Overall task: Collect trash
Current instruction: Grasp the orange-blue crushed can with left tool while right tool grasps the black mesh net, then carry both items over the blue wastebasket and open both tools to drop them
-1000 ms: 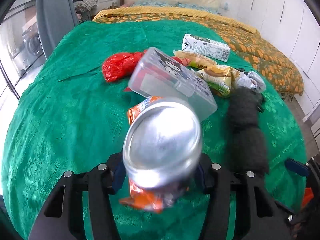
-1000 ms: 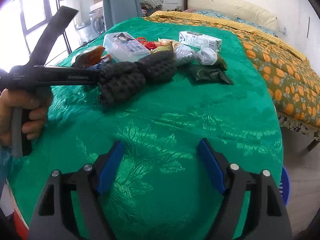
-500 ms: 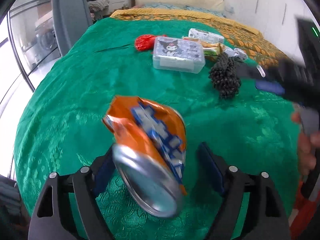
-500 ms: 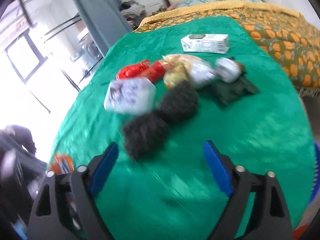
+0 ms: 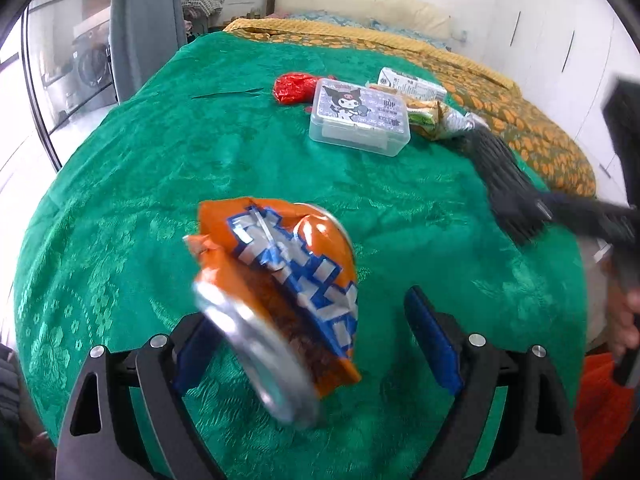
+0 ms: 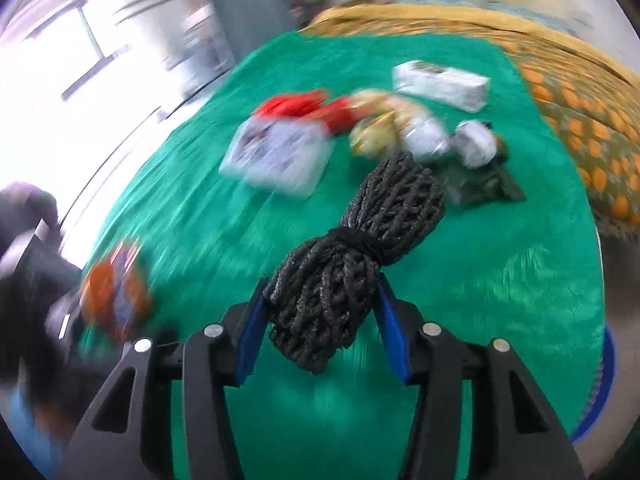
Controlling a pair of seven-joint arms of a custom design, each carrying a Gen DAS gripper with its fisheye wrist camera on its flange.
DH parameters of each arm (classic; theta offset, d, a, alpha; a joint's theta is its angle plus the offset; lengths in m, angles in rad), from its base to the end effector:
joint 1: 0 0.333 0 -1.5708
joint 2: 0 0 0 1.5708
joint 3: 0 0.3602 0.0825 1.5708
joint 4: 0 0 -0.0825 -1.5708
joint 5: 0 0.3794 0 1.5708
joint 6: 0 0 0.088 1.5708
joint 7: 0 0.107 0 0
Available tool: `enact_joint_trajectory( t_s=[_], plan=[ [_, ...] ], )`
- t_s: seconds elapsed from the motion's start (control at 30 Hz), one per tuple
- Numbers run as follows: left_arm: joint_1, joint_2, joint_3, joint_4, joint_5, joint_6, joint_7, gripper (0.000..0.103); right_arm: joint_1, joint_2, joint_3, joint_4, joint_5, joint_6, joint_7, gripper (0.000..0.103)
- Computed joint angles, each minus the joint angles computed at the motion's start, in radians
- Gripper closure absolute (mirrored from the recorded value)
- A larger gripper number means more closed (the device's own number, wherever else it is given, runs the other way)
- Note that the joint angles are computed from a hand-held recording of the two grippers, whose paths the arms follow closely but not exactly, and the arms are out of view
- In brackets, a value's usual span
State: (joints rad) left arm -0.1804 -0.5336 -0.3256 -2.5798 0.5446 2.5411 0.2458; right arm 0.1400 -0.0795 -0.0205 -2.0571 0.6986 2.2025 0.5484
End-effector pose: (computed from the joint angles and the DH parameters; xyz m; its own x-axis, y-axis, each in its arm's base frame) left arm 0.3368 -0.2095 0.5182 0.3783 -0.9173 0.1239 -0.6782 -0.3658 -0.6374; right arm 0.5410 0.0869 0.5470 0.7341 -0.6399 -0.2272 -0.6376 -0.5344 -0.5548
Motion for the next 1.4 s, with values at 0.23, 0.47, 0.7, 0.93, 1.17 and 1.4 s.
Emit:
enact_joint_trajectory(
  t_s=[0.23,0.47,0.7,0.93,1.17,1.4],
  plan=[
    [-0.028,-0.118,-0.01,-0.061,-0.048,-0.035,-0.051,0.009,-0.047,-0.075,-0.03,-0.049,-0.193,-0.141,-0.187,0.049],
    [-0.002,-0.011,-0.048,0.05,-0.053,-0.16,-0.087,0.008,-0.061,-0.091,-0.039,-0.114,-0.153,0.0,-0.094,0.017],
    [-0.022,0.065,-0.042,0.126,-0.008,-0.336,-0.166,0.01,-0.052,-0.08,-0.036,-0.104,-0.049,0.042,0.091,0.015],
    [-0.06,-0.048,-0.007,0.063,0.004,-0.3,-0.142,0.043,-0.05,-0.072,-0.049,-0.108,-0.027,0.112,0.08,0.062],
    [-0.054,-0.079,-0.007,0.019,0.019,-0.165,-0.146,0.045,-0.07,-0.096,-0.093,-0.1,0.084,0.037,-0.05,0.062],
    [-0.051,0.072,-0.037,0.139,0.034,-0.044,-0.111,0.045,-0.122,-0.052,-0.109,-0.036,0.074,-0.014,-0.077,0.062]
  ],
)
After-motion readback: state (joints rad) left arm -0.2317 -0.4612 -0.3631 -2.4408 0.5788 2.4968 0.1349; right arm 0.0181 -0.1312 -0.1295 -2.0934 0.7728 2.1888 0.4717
